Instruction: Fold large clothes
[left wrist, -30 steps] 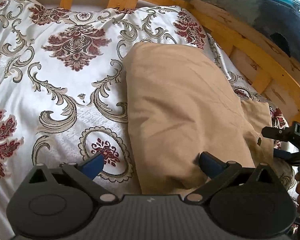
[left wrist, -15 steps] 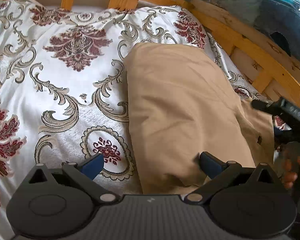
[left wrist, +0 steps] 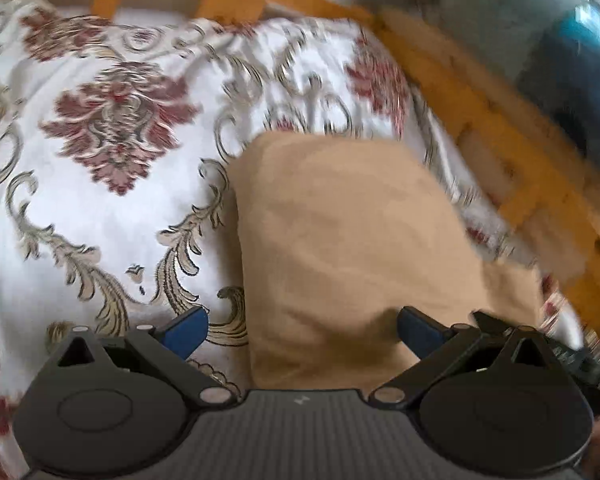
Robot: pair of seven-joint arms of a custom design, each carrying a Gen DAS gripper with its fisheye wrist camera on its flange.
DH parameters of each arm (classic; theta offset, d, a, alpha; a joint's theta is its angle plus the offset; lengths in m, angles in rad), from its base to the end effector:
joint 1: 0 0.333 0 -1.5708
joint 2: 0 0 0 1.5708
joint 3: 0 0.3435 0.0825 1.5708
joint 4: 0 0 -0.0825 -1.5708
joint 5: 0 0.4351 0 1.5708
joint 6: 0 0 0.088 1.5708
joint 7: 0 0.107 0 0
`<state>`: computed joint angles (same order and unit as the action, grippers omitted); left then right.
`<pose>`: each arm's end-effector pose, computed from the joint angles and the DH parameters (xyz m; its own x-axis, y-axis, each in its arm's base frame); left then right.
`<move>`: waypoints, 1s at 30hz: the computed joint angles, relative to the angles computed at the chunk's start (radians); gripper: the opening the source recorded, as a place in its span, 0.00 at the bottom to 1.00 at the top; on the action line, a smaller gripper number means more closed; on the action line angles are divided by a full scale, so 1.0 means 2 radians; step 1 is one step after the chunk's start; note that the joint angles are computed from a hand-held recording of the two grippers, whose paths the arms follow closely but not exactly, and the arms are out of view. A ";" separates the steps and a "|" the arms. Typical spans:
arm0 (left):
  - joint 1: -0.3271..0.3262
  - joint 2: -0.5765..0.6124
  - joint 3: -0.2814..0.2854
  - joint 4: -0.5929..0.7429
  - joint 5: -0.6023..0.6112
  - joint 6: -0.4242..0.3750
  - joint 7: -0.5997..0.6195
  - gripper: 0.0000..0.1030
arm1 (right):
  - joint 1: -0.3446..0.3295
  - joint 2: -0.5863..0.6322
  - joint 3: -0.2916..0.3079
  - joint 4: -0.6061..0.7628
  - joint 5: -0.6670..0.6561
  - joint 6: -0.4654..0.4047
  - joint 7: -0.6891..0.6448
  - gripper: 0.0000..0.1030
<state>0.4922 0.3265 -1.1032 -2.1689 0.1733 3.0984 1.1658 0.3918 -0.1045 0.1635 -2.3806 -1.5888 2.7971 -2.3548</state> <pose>0.5408 -0.3516 0.4096 -0.3528 -0.8319 0.4283 -0.8063 0.0380 -0.5903 0.4255 0.3193 0.3773 -0.1786 -0.9145 -0.3629 -0.5796 0.3959 -0.7123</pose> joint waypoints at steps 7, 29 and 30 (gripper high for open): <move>-0.027 0.025 0.022 0.014 0.030 0.004 0.019 1.00 | 0.010 0.019 0.006 0.011 0.039 -0.028 -0.081 0.87; 0.043 0.149 -0.069 0.068 -0.062 -0.119 0.066 0.87 | 0.020 0.027 -0.001 0.018 0.004 -0.006 -0.071 0.62; 0.037 0.136 -0.063 0.064 -0.062 -0.113 0.069 0.84 | 0.019 0.025 -0.002 0.015 0.010 -0.004 -0.069 0.52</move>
<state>0.5660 0.5976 -1.2284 -2.0416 0.0489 2.8723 1.3041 0.4294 -0.0542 0.1599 -2.3498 -1.5693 2.7883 -2.4931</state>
